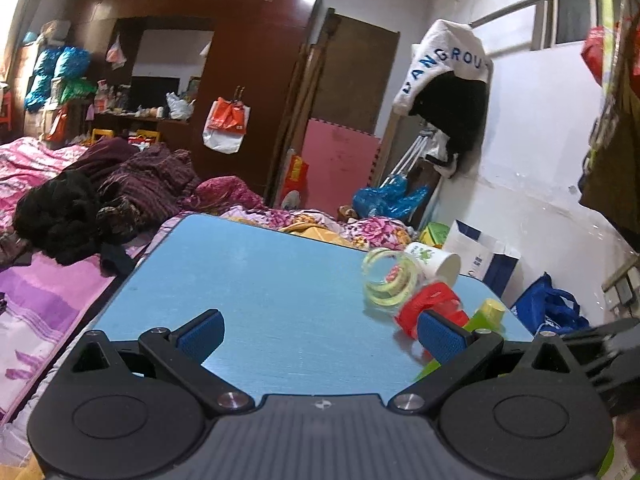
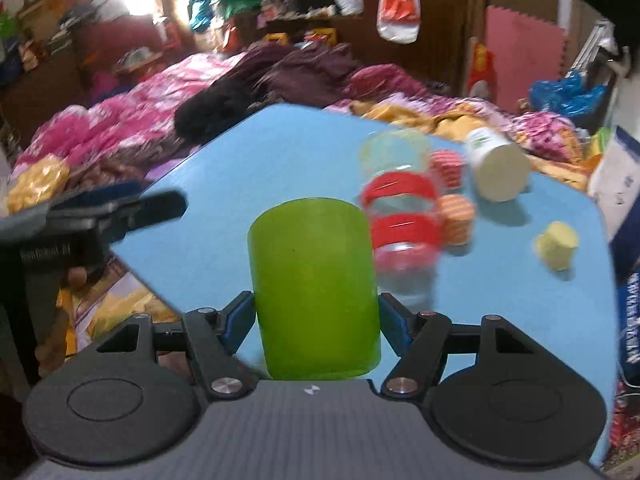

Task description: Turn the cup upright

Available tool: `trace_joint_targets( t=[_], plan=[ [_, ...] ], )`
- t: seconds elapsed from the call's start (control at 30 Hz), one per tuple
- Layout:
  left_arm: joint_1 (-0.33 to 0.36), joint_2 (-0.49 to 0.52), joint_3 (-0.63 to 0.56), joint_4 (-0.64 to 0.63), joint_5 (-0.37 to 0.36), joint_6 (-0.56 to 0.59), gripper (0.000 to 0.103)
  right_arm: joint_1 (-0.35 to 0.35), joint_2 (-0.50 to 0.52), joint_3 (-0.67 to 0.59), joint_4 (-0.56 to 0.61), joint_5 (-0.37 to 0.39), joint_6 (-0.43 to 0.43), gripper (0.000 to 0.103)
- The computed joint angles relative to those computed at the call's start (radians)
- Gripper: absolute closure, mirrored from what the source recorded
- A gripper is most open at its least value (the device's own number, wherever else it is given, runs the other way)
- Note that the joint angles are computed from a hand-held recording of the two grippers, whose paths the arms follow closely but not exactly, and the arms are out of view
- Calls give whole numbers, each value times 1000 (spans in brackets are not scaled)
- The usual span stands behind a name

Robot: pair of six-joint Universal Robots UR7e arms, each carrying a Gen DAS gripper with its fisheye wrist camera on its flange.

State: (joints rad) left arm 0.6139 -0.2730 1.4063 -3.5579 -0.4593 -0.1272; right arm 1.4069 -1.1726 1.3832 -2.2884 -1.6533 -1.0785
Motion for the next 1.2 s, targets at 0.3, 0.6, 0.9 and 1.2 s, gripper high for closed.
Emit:
trace_joint_targets(
  t=[0.3,0.6,0.9,1.2],
  plan=[
    [17,-47,57,59,4,-83,0,40,80,12,-102,-76,88,35],
    [35,-76,83,151,-65,-177,0,37,31,93,-148,-86,72,34],
    [40,-79,56,237,-124,-235,0,30,12,124,-182,-38,4,20],
    [39,-107,63,375,-212,-405,0,9,-21,148,-155,17,-77,20]
  ],
)
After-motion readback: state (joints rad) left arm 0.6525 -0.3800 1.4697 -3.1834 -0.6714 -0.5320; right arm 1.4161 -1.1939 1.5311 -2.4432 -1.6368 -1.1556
